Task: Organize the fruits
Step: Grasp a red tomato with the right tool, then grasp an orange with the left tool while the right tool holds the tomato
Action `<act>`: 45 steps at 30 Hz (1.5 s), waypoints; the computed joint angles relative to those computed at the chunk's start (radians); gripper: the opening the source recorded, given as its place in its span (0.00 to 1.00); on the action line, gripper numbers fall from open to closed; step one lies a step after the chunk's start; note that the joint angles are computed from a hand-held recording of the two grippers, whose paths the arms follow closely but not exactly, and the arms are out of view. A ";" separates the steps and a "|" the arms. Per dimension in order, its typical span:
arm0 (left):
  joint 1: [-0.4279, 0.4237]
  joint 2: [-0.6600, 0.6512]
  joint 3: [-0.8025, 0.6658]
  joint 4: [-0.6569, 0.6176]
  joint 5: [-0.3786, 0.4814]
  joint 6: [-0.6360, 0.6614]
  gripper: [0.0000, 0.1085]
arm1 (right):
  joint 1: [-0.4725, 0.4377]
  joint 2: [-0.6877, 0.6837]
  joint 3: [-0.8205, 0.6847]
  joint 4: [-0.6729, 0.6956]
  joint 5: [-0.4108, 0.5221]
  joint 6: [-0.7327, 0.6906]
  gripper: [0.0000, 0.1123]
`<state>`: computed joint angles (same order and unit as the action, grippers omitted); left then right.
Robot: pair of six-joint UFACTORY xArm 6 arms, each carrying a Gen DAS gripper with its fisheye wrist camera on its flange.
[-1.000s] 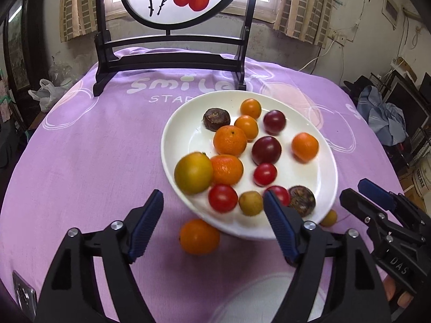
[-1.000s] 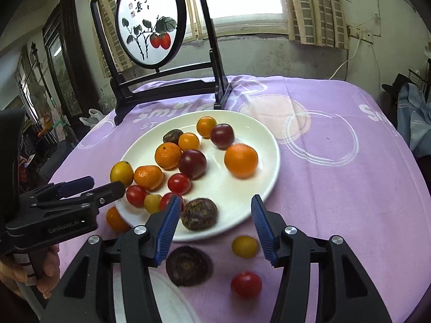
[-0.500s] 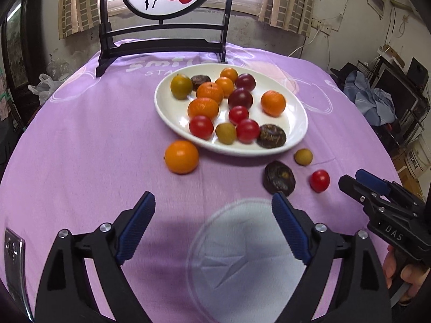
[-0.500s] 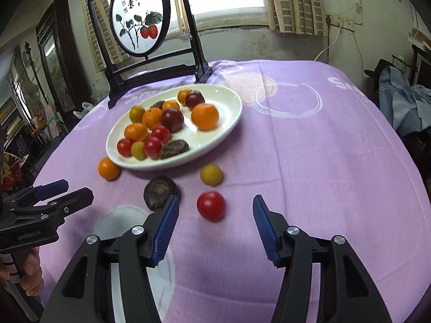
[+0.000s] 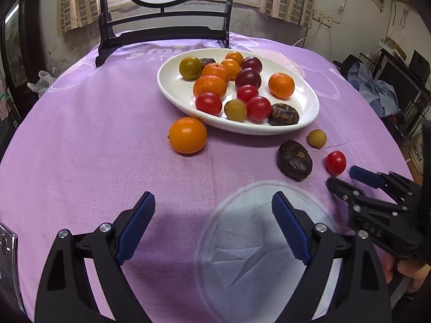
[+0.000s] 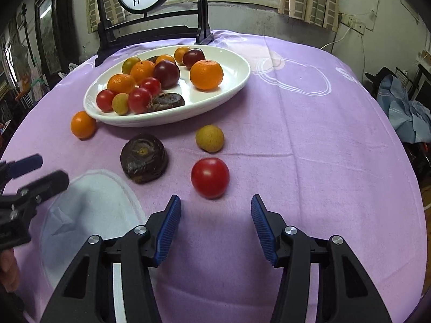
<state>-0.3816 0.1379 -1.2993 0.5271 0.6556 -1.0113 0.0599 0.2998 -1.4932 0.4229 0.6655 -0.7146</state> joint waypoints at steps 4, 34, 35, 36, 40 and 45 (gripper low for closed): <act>0.007 0.008 -0.003 -0.032 -0.002 0.023 0.80 | 0.014 0.048 -0.061 -0.022 0.007 0.046 0.30; 0.051 0.154 -0.191 -0.003 0.128 0.091 0.75 | -0.027 -0.160 0.126 0.255 0.108 -0.260 0.26; 0.060 0.166 -0.204 -0.033 0.123 0.107 0.73 | -0.025 -0.168 0.134 0.257 0.104 -0.270 0.26; 0.069 0.182 -0.222 -0.062 0.122 0.127 0.72 | -0.024 -0.171 0.138 0.258 0.103 -0.274 0.26; 0.080 0.223 -0.271 -0.045 0.121 0.141 0.58 | -0.020 -0.164 0.137 0.238 0.100 -0.259 0.26; 0.084 0.221 -0.273 -0.050 0.108 0.149 0.37 | -0.013 -0.155 0.137 0.214 0.099 -0.249 0.26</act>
<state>-0.2975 0.3592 -1.5721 0.4769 0.7639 -0.8626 0.0472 0.1452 -1.3565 0.6372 0.7643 -0.9632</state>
